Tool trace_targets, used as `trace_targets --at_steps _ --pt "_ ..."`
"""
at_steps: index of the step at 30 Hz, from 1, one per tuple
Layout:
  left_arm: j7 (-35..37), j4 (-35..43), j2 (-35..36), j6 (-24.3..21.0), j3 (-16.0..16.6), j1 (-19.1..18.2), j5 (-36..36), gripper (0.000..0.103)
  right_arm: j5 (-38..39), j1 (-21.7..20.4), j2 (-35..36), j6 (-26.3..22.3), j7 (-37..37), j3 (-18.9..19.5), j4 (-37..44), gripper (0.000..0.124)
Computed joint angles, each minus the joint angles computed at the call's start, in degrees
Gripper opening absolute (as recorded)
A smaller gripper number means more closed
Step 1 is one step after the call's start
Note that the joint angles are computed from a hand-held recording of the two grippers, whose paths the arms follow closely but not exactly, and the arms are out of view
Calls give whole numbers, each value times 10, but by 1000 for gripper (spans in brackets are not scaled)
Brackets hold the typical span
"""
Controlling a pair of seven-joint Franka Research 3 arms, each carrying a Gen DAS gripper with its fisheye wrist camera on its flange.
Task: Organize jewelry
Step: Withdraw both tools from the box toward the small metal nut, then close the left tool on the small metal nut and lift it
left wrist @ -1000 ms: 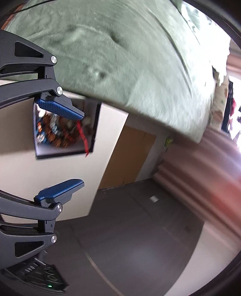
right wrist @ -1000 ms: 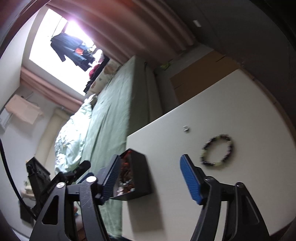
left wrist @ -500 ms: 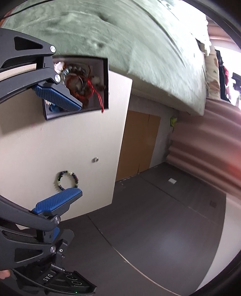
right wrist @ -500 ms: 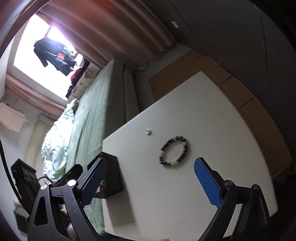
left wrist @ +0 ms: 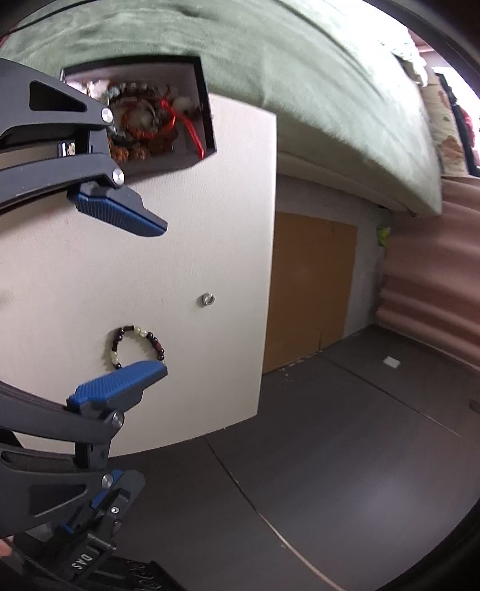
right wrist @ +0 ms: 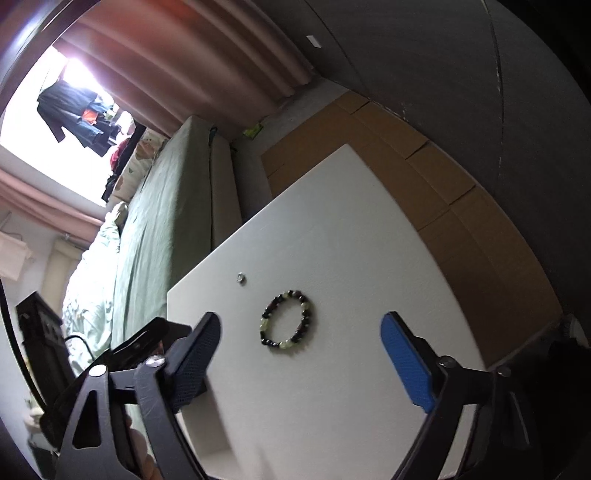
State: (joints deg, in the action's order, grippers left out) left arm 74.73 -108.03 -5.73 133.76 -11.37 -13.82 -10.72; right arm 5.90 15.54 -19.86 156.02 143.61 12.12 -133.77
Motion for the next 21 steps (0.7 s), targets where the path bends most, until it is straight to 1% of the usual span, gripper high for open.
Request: trace_targets --at_steps 4,7,9,11,13,16,18,21 --pt "-28 43 41 -23 -10 -1 32 55 -25 -19 -3 -13 16 5 2 84" --pt "-39 79 74 -37 -17 -4 52 51 -21 -15 5 -14 6 -4 8 81" --pt "-43 105 97 -50 -21 -6 66 51 -16 -13 14 -19 -2 -10 14 81" --pt "-50 133 121 -65 -23 -8 81 46 -21 -17 21 -30 3 -10 19 81" --pt "-60 160 145 -83 -25 -11 99 38 -21 -17 28 -36 5 -13 23 80" --pt "-74 198 181 -107 -26 -18 126 34 -2 -10 34 -23 -3 -24 22 78" --pt "-83 210 196 -110 -26 -23 142 32 0 -10 35 -19 -4 -25 22 75" --pt "-97 221 212 -116 -24 -29 165 31 2 -9 35 -22 -8 -25 22 74"
